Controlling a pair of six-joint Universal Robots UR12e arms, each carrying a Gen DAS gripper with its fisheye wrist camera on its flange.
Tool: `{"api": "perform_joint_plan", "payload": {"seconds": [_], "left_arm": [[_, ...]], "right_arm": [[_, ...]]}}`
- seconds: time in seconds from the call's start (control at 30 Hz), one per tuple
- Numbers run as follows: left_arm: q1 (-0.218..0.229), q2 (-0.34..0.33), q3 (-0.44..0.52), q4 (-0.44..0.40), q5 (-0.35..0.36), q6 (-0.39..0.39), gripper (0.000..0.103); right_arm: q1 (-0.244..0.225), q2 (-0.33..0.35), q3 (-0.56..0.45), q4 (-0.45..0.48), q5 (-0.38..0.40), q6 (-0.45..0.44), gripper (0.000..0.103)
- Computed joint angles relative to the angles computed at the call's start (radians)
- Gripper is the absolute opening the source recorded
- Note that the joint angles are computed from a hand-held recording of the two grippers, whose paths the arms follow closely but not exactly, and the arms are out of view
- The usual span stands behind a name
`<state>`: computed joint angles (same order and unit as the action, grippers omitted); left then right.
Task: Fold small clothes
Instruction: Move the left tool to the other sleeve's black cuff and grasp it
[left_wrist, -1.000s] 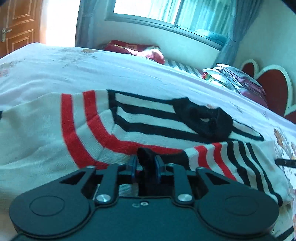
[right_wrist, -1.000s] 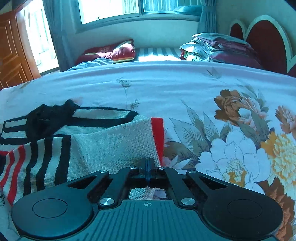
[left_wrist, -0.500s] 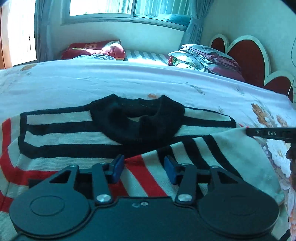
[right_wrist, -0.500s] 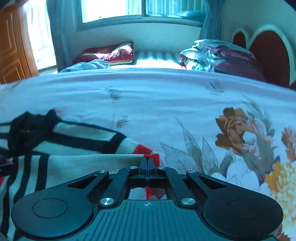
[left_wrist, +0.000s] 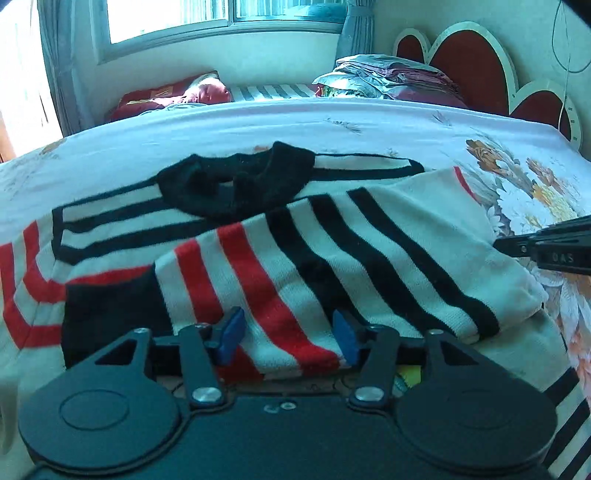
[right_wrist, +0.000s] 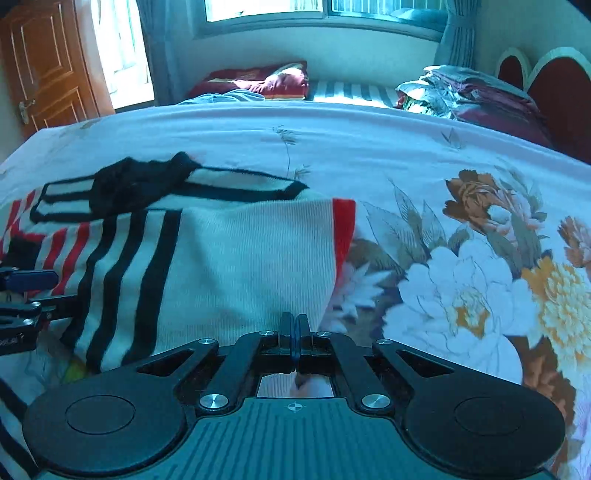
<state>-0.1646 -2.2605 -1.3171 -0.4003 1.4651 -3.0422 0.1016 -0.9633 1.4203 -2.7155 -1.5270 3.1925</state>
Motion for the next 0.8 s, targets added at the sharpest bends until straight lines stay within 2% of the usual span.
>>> {"api": "perform_joint_plan", "payload": {"seconds": [0.07, 0.17, 0.2, 0.23, 0.27, 0.3, 0.37, 0.4, 0.47, 0.5, 0.53, 0.57, 0.6, 0.63, 0.67, 0.73, 0.8], "left_arm": [[-0.001, 0.003, 0.007, -0.013, 0.014, -0.035, 0.052], [-0.004, 0.019, -0.026, 0.085, 0.026, -0.05, 0.053], [-0.006, 0.021, -0.031, 0.093, 0.046, -0.055, 0.056], [-0.007, 0.019, -0.027, 0.065, 0.063, -0.059, 0.057], [-0.007, 0.015, -0.014, 0.0, 0.075, -0.066, 0.057], [-0.003, 0.011, -0.01, -0.023, 0.065, -0.066, 0.059], [0.0, 0.018, -0.014, -0.018, 0.068, -0.084, 0.058], [-0.002, 0.025, -0.023, 0.005, 0.082, -0.095, 0.056], [-0.001, 0.036, -0.05, 0.078, 0.11, -0.099, 0.059], [-0.001, 0.034, -0.045, 0.058, 0.138, -0.1, 0.059], [0.0, 0.03, -0.032, 0.012, 0.163, -0.105, 0.06], [0.006, 0.022, -0.027, -0.01, 0.169, -0.103, 0.063], [0.013, 0.021, -0.034, 0.01, 0.15, -0.088, 0.066], [0.016, 0.023, -0.028, -0.007, 0.143, -0.089, 0.065], [0.015, 0.029, -0.026, -0.021, 0.155, -0.107, 0.065], [0.019, 0.053, -0.063, 0.045, 0.171, -0.144, 0.063], [0.031, 0.08, -0.1, 0.057, 0.17, -0.208, 0.065]], "right_arm": [[0.006, -0.014, 0.018, -0.002, -0.03, 0.017, 0.0], [-0.004, -0.045, 0.06, -0.076, 0.046, 0.07, 0.0], [-0.002, -0.051, 0.071, -0.088, 0.06, 0.065, 0.0], [0.002, -0.054, 0.079, -0.09, 0.067, 0.045, 0.0], [0.006, -0.052, 0.075, -0.051, 0.067, 0.023, 0.0], [0.009, -0.044, 0.073, -0.022, 0.068, 0.014, 0.0], [0.012, -0.049, 0.076, -0.023, 0.057, 0.024, 0.0], [0.014, -0.055, 0.081, -0.041, 0.05, 0.028, 0.0], [0.013, -0.064, 0.101, -0.109, 0.065, 0.028, 0.0], [0.011, -0.066, 0.1, -0.094, 0.082, 0.026, 0.0], [0.011, -0.06, 0.086, -0.037, 0.088, 0.013, 0.0], [0.013, -0.052, 0.08, -0.009, 0.082, -0.002, 0.0], [0.014, -0.052, 0.083, -0.023, 0.079, -0.014, 0.0], [0.014, -0.053, 0.079, -0.011, 0.076, -0.008, 0.0], [0.015, -0.055, 0.078, -0.015, 0.074, 0.004, 0.0], [0.014, -0.062, 0.098, -0.086, 0.071, 0.032, 0.0], [0.015, -0.065, 0.099, -0.095, 0.066, 0.042, 0.0]]}}
